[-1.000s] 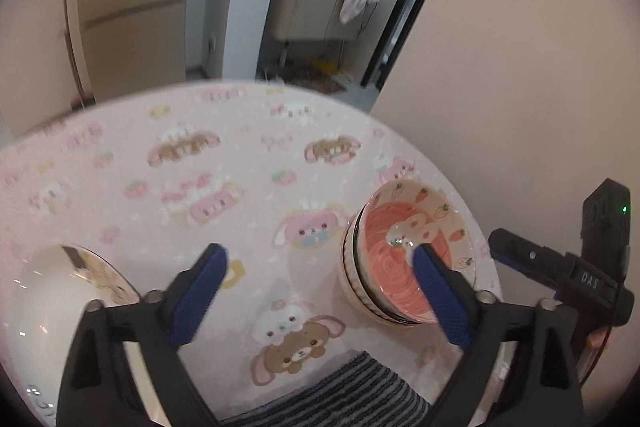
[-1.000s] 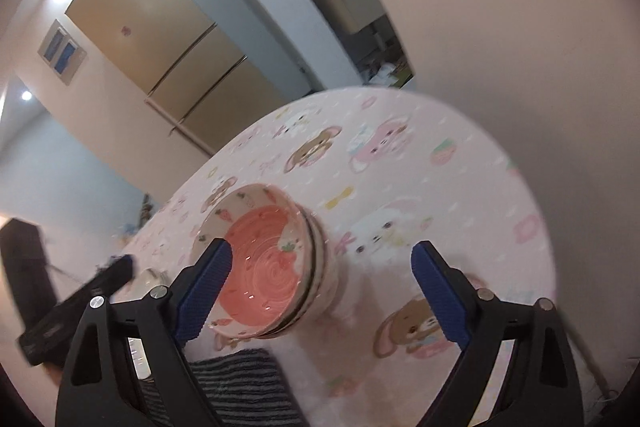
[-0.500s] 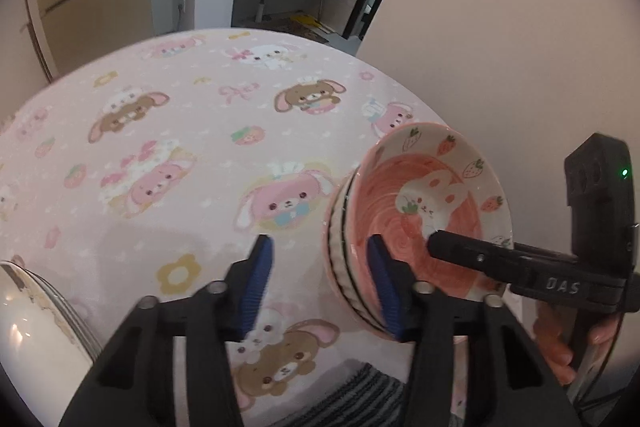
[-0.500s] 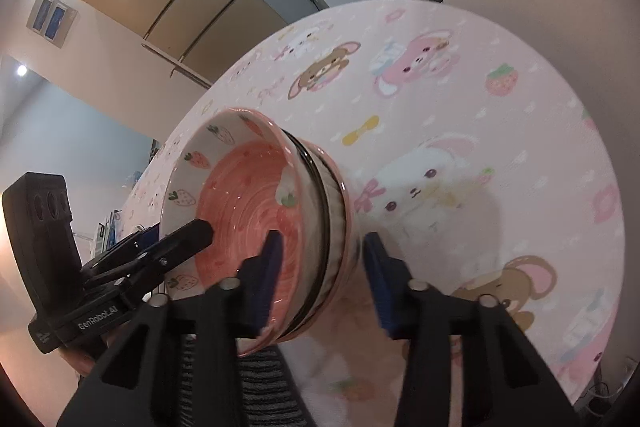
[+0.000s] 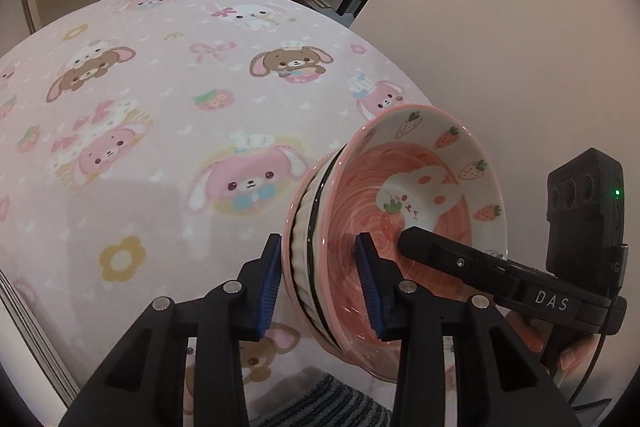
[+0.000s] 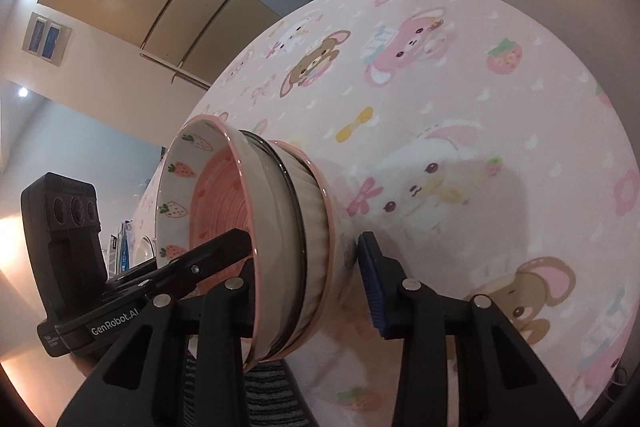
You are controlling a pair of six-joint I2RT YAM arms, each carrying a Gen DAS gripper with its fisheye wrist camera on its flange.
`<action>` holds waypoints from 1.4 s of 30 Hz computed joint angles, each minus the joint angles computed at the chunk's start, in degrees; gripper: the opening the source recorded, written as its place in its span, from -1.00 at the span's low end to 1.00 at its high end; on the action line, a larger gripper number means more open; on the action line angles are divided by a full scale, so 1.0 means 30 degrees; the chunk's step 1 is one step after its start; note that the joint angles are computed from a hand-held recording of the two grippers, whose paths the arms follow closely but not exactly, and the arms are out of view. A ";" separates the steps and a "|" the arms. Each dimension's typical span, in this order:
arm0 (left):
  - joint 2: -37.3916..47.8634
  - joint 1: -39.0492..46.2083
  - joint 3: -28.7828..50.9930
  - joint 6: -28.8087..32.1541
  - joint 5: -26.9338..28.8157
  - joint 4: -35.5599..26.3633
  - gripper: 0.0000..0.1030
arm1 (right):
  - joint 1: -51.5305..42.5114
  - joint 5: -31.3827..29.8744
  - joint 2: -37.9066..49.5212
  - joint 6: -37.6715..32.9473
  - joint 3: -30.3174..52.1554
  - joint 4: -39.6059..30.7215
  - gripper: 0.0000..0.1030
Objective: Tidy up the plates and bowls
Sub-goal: 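Close the left gripper on the bowl rim while the right gripper grips the opposite rim, then lift the stacked bowls with both grippers and carry them over the plate stack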
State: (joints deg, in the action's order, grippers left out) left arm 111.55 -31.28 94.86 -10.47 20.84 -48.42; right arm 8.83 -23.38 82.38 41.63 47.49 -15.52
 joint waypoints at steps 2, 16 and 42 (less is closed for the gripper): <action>0.0061 0.0035 0.0082 -0.0159 0.0120 -0.0109 -0.25 | -0.0265 -0.0618 0.0325 0.0242 -0.0230 0.0784 -0.23; -0.0929 -0.0664 -0.0915 -0.1232 -0.1842 0.0510 -0.22 | 0.0439 -0.0383 0.0208 0.1580 -0.1174 0.2442 -0.08; -0.6114 0.1824 -0.1878 -0.0516 -0.0634 -0.1137 -0.23 | 0.4432 0.2889 -0.0617 0.1518 0.4829 -0.3245 -0.08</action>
State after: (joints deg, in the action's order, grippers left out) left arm 93.21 -25.81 89.23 -12.01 18.93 -51.83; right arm 22.12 -14.71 80.52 46.19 61.98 -25.26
